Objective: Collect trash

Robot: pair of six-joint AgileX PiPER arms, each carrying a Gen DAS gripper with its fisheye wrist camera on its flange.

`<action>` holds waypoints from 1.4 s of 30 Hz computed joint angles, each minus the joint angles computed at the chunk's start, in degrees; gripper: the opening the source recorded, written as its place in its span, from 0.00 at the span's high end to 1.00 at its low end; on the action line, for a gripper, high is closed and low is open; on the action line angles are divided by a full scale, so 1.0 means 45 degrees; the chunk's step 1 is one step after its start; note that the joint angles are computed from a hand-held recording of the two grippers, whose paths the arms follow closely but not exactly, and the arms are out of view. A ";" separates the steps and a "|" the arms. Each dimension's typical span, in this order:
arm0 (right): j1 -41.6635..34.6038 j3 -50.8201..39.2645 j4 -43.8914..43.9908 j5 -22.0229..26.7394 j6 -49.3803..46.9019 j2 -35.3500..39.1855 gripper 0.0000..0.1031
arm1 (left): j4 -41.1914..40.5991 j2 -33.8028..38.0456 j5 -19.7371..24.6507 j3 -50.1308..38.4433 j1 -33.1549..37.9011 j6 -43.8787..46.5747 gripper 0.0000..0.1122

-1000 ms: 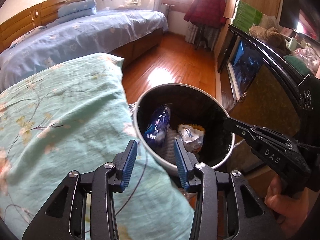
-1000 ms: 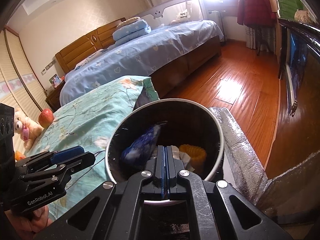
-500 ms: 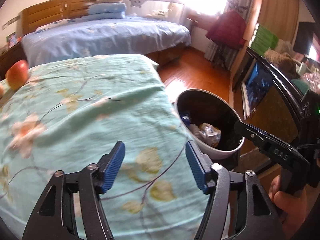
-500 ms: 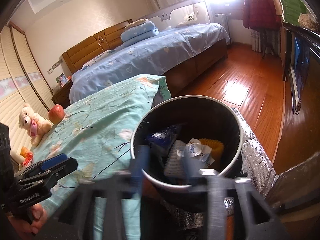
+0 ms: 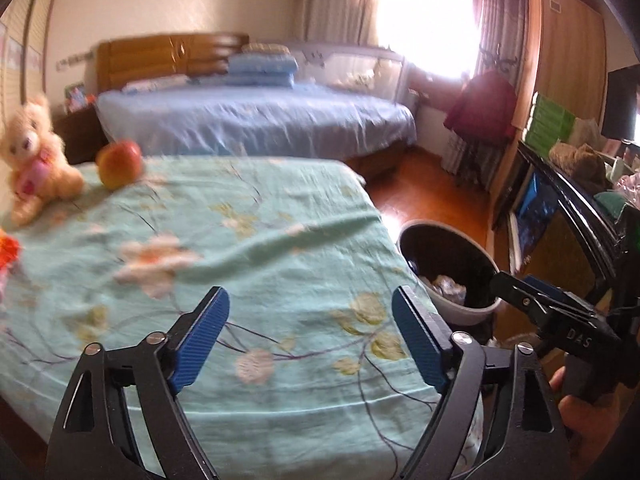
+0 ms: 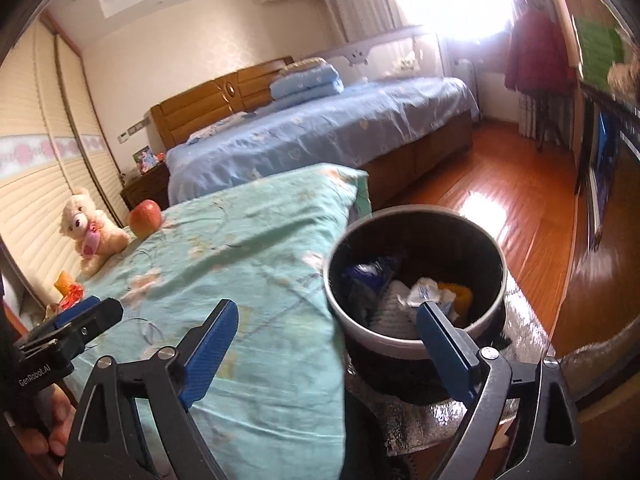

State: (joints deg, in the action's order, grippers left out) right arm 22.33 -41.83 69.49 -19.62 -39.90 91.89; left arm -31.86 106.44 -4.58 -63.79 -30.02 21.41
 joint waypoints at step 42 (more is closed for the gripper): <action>0.5032 0.0142 0.1540 -0.6546 -0.0868 0.0204 0.00 | -0.4265 -0.1977 -0.6633 0.4091 -0.1441 0.3437 0.08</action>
